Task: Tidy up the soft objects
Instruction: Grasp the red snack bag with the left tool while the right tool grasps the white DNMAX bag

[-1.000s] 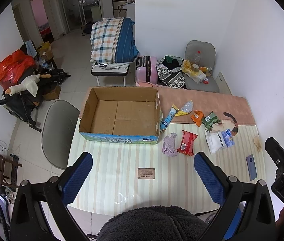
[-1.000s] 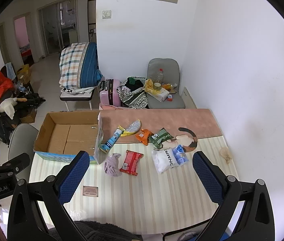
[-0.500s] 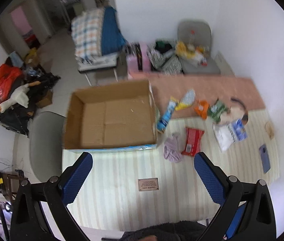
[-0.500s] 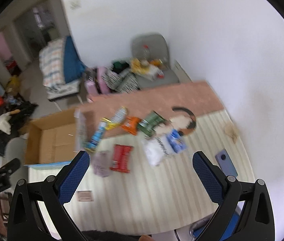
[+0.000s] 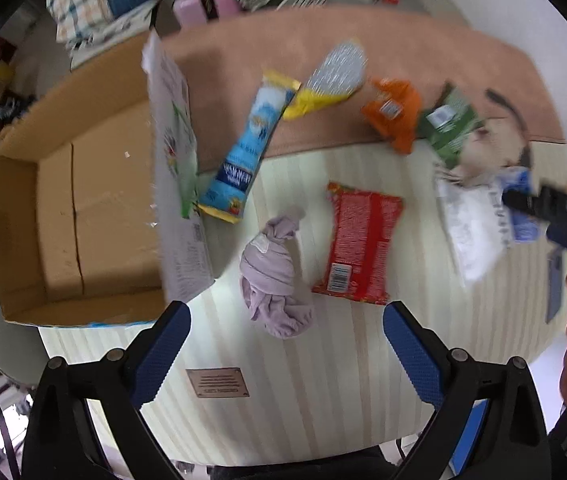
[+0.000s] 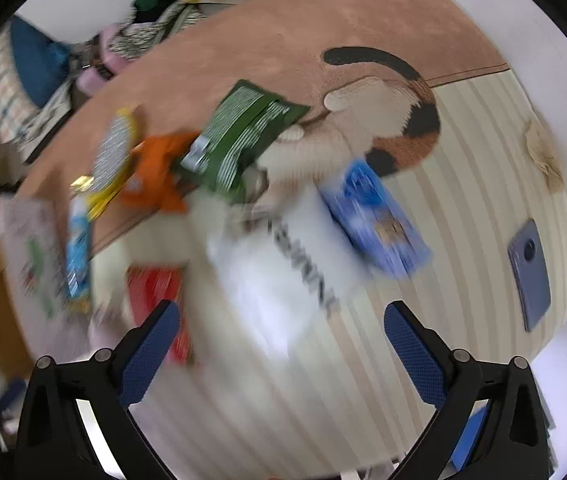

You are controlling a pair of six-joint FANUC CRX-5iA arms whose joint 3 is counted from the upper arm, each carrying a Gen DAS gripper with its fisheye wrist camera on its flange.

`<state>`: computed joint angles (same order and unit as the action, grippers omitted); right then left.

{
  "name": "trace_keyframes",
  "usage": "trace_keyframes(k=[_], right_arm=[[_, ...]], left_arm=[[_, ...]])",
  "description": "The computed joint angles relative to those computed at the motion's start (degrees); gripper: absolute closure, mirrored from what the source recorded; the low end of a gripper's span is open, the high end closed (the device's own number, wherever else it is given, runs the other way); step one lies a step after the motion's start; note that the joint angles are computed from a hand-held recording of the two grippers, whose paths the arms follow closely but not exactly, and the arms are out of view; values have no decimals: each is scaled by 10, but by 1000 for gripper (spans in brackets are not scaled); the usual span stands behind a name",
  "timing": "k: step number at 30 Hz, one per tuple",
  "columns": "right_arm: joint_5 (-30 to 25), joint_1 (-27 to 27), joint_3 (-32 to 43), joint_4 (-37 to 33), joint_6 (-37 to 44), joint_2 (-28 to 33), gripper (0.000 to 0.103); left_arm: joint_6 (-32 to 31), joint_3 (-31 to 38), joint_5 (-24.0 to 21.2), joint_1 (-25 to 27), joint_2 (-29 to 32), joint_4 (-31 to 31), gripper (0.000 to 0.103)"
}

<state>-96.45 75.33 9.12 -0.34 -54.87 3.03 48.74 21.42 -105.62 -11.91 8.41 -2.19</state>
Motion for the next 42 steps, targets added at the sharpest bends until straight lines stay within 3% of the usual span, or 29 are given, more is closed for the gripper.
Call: trace_keyframes(k=[4,7,14,17,19,21,23,26,35,37,39,41,42], right_arm=[[11,-71,-16,-51,80,15,17],[0,-100,-9,-95,144,40,31],[-1,-47,18,-99,164,60,32],[32,-16,20,-108,159,53,31],[63,17,2,-86,90,28,27],[88,69,-30,-30,-38,-3,8],[106,100,-60,6,-131,-24,0],[152,116,-124,42,-202,-57,0],[187,28,-126,-31,-14,-38,0],[196,16,-127,-45,5,-34,0],[198,8,-125,-57,19,-29,0],[205,4,-127,-66,25,-25,0],[208,-1,-126,-72,31,-21,0]], left_arm=[[21,-15,13,-20,7,-29,5],[33,-21,22,-37,11,-44,5],[52,-20,24,-51,26,-46,5],[51,-20,21,-59,31,-46,5],[52,-21,17,-63,34,-42,5],[55,-20,8,-67,43,-37,5],[60,-18,-3,-71,54,-34,5],[65,-18,-18,-74,71,-29,5],[68,-28,-18,-98,115,-34,5],[63,-35,-13,-104,117,-43,13],[58,-45,-3,-114,120,-62,40],[55,-60,15,-123,110,-69,46],[49,-69,27,-126,102,-71,55]])
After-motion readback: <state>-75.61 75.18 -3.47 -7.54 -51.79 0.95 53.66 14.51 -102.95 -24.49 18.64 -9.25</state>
